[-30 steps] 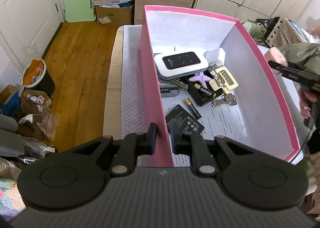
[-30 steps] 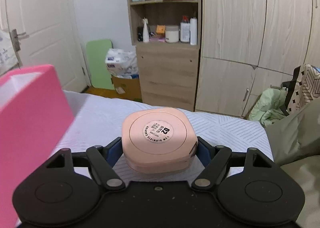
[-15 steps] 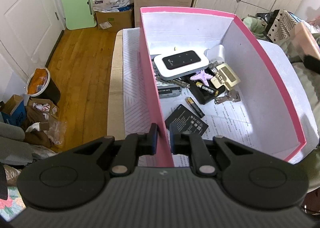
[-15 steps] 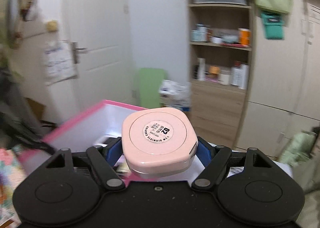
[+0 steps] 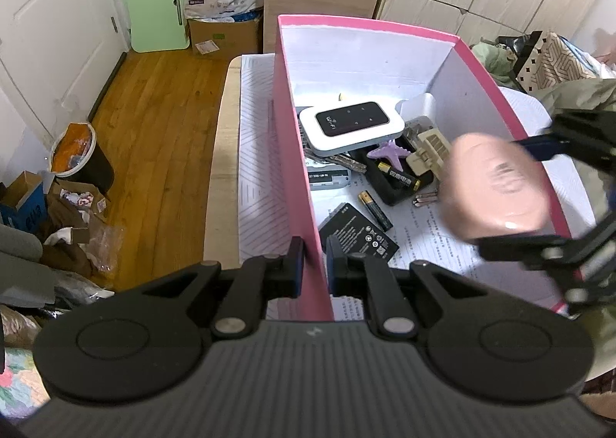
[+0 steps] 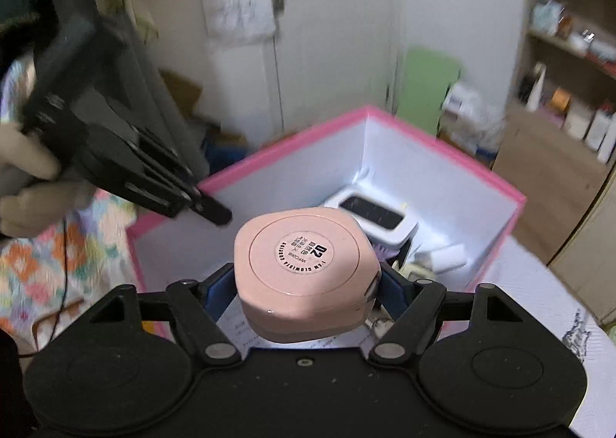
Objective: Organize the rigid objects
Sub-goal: 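Carry the peach case into the pink box and open the right tool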
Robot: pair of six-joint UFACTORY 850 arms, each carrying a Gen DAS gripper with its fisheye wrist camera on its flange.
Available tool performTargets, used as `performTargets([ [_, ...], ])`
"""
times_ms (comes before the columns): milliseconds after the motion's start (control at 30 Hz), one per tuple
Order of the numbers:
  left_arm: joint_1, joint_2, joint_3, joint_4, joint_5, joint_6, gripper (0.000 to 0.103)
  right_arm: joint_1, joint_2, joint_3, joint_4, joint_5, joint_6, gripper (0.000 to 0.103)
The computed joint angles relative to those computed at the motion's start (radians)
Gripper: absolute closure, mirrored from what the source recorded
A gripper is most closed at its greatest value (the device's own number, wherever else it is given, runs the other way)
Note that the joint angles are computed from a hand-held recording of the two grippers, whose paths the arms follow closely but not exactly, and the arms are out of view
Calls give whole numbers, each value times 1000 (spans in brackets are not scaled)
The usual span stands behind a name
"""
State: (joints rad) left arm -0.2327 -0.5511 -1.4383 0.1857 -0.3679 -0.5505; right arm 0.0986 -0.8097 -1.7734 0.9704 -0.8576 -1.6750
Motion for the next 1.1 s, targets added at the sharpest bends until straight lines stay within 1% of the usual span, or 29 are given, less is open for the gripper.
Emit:
performTargets([
  [67,1,1,1,-3,2,0,92,30,-46,-78,-130,-3,113,23],
  [100,0,1,1,-3,2,-2,92,42,-70,-117,-190,-17,176,23],
  [200,-2,3,5,11,4,-18,92,79,-181,-293,-401,-120,439,23],
  [267,-1,4,9,7,11,-16,92,88,-244,-384,-464,-193,522,23],
  [333,1,7,15,1,21,-15,92,91,-262,-407,-478,-225,544,23],
  [400,1,11,21,9,25,-19,92,92,-246,-381,-465,-199,522,23],
  [467,-2,12,23,25,25,-31,92,101,-234,-361,-504,-159,556,22],
  [533,-6,11,22,50,22,-58,92,108,-240,-373,-521,-145,599,23],
  [600,-6,13,25,56,24,-74,92,112,-252,-399,-524,-145,601,21],
  [633,-6,14,27,53,24,-76,92,112,-233,-368,-513,-111,584,18],
  [700,-6,17,31,59,24,-87,92,110,-196,-305,-501,-36,569,17],
  [733,-8,19,32,74,21,-103,92,104,-174,-271,-469,-11,541,18],
  [767,-11,19,31,93,16,-120,92,88,-156,-241,-394,-11,489,18],
  [833,-25,21,28,185,-2,-197,92,47,-120,-185,-222,-45,393,18],
  [933,-52,45,51,399,-15,-395,91,-7,-41,-72,-15,-89,265,17],
  [1033,-68,76,82,481,-13,-494,91,-60,28,31,169,-177,123,16],
  [1100,-81,97,98,506,-16,-526,89,-88,79,110,264,-190,55,16],
])
